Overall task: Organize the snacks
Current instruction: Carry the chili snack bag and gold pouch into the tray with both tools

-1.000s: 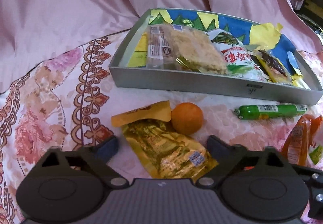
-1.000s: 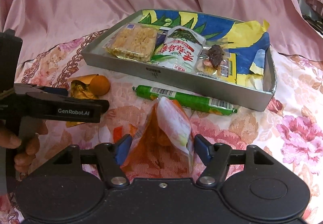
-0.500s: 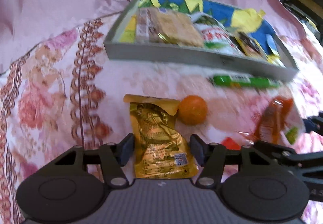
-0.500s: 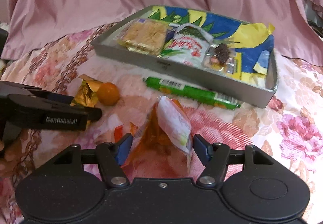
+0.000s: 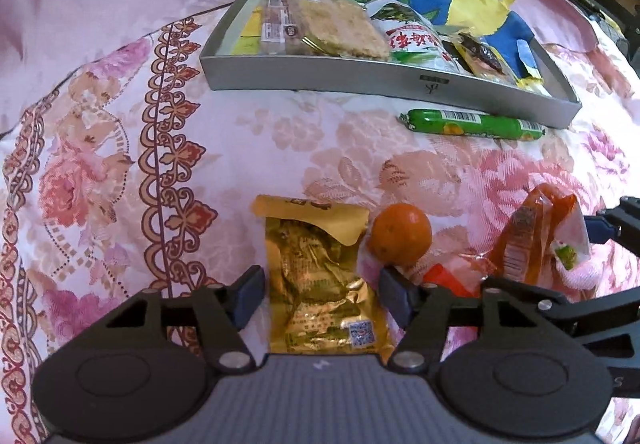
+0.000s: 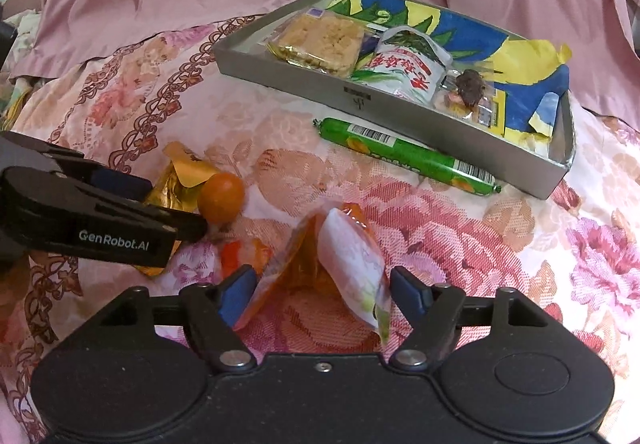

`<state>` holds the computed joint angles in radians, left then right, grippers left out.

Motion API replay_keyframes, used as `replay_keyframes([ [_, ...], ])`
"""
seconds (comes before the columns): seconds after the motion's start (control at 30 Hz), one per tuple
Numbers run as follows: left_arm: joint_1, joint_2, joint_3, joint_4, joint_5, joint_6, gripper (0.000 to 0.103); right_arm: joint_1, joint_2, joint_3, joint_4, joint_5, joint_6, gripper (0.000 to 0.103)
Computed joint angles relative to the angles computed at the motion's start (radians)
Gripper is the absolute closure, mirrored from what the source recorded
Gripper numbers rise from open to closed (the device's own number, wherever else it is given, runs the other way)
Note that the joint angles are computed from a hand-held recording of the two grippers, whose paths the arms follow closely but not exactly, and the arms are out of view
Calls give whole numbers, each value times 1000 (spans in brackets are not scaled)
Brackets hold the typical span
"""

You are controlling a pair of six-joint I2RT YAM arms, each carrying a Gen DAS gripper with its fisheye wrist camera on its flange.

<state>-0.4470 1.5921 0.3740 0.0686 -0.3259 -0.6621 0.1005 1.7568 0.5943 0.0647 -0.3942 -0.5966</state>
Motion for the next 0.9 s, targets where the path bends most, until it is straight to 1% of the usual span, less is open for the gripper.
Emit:
replay_keyframes([
  [0.07,-10,-8,2,-16,-9,-6,45,6,-11,-15,13,9,-4,33],
  [0.17,-8,-30,-3,-28,-3,-26,49,11,-34,-51,56,22,-14,36],
  [0.27,-4,-67,-19,-38,6,-45,50,28,-70,-106,137,43,-35,38],
  [0.37,-11,-107,-35,-55,2,-82,51,45,-105,-170,238,64,-79,38],
  [0.5,-23,-183,-59,-83,-15,-128,51,58,-134,-218,307,69,-118,38],
  [0.57,-24,-226,-73,-96,-19,-146,51,61,-140,-226,318,68,-127,38],
  [0.73,-22,-327,-105,-105,-44,-177,51,56,-150,-240,361,62,-113,38],
  [0.9,-28,-390,-122,-69,-103,-173,51,41,-166,-254,420,42,-78,38],
])
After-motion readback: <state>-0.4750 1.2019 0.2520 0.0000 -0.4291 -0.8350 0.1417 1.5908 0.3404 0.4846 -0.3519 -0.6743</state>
